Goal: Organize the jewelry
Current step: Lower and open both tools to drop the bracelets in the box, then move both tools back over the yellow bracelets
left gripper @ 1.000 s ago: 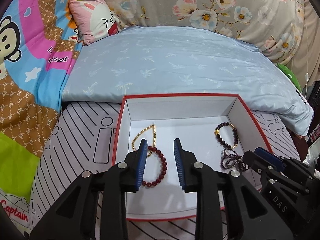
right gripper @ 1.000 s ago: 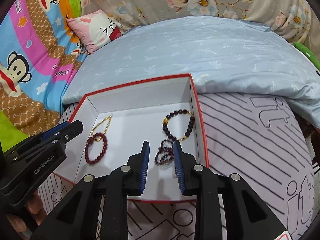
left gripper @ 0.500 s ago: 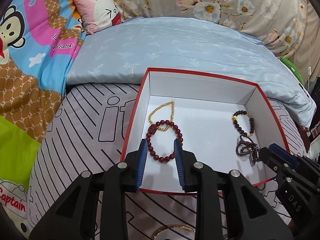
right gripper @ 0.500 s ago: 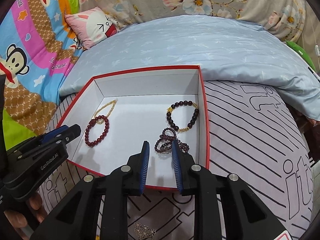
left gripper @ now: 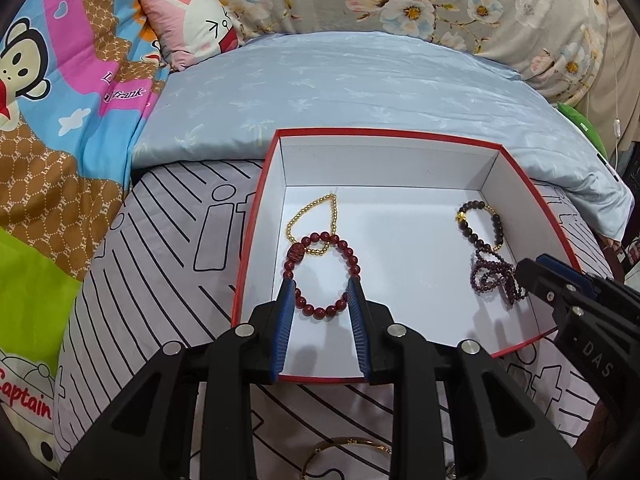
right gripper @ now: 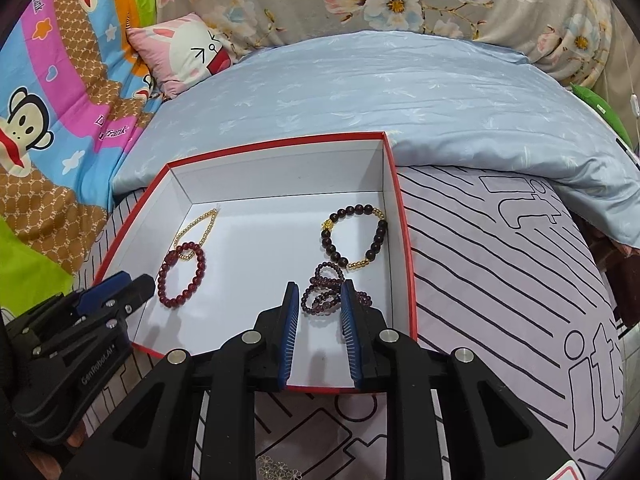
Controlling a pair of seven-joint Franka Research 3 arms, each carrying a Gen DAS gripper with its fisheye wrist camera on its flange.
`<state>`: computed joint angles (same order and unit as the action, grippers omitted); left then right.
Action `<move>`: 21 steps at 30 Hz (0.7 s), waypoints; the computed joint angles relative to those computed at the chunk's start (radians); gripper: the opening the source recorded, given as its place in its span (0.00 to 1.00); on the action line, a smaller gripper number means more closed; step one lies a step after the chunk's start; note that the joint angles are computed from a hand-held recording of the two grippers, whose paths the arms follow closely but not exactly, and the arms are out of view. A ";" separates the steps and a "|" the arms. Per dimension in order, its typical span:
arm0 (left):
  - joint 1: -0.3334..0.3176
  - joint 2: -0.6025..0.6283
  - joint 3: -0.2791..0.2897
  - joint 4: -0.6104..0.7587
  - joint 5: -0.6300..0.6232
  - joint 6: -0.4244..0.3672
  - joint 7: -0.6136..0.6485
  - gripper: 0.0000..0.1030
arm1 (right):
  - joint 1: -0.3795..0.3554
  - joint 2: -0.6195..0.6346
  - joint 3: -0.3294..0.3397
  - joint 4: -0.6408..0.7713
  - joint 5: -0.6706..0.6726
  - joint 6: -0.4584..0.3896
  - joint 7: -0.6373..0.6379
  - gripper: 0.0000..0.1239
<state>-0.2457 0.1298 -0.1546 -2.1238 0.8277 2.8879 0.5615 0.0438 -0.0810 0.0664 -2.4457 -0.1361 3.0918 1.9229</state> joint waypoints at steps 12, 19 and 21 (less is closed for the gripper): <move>0.016 -0.129 -0.029 -0.079 0.004 0.012 -0.043 0.30 | 0.048 -0.230 -0.006 -0.153 0.248 0.013 -0.198 0.28; 0.045 -0.271 -0.087 -0.198 0.009 0.014 -0.070 0.44 | -0.007 -0.444 0.095 -0.317 0.265 -0.019 -0.185 0.34; 0.062 -0.319 -0.113 -0.238 0.036 0.008 -0.108 0.57 | -0.010 -0.510 0.115 -0.363 0.270 -0.036 -0.176 0.38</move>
<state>-0.1835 -0.1887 -0.2675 -2.3618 0.8639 2.8957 0.4535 0.0336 -0.5908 0.1811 -2.8088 0.1336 3.0554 1.7469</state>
